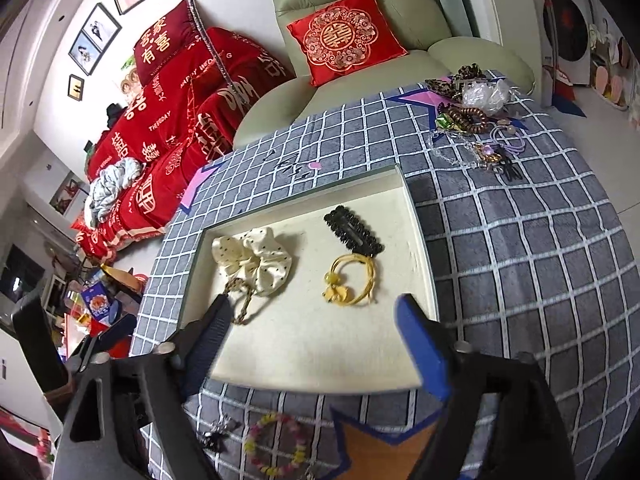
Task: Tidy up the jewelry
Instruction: 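Withdraw both tools from the tray toward the green bangle and bead bracelet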
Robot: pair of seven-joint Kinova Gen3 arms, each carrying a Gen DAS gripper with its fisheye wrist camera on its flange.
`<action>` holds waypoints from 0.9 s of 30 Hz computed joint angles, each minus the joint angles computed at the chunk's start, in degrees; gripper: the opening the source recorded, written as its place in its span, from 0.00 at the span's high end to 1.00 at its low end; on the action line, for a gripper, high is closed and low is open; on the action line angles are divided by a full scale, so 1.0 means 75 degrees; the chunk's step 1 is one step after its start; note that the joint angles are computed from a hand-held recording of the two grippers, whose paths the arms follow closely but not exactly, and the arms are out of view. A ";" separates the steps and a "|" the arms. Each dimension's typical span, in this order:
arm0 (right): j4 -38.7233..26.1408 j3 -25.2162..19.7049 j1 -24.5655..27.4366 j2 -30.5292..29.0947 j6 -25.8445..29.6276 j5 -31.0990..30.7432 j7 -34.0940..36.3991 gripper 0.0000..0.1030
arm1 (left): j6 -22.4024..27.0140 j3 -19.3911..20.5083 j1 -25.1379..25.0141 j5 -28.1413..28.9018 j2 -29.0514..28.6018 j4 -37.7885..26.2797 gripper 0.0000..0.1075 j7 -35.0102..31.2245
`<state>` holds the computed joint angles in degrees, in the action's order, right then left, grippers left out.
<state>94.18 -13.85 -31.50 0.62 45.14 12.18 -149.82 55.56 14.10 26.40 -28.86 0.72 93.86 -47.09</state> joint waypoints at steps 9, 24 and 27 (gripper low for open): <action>0.0193 -0.0682 -0.0373 -0.0647 0.0608 0.1180 -0.1176 0.00 | 0.0046 0.0359 -0.0275 0.0575 -0.1524 0.1169 0.04 -0.0014; 0.0214 -0.2160 -0.0762 -0.1321 0.2043 0.1693 -0.2403 0.00 | 0.0489 0.1606 -0.1340 0.1744 -0.3302 0.2438 0.04 -0.0149; 0.0272 -0.2372 -0.0905 -0.1363 0.2291 0.1766 -0.2689 0.00 | 0.0516 0.1839 -0.1539 0.1910 -0.3433 0.2539 0.04 -0.0185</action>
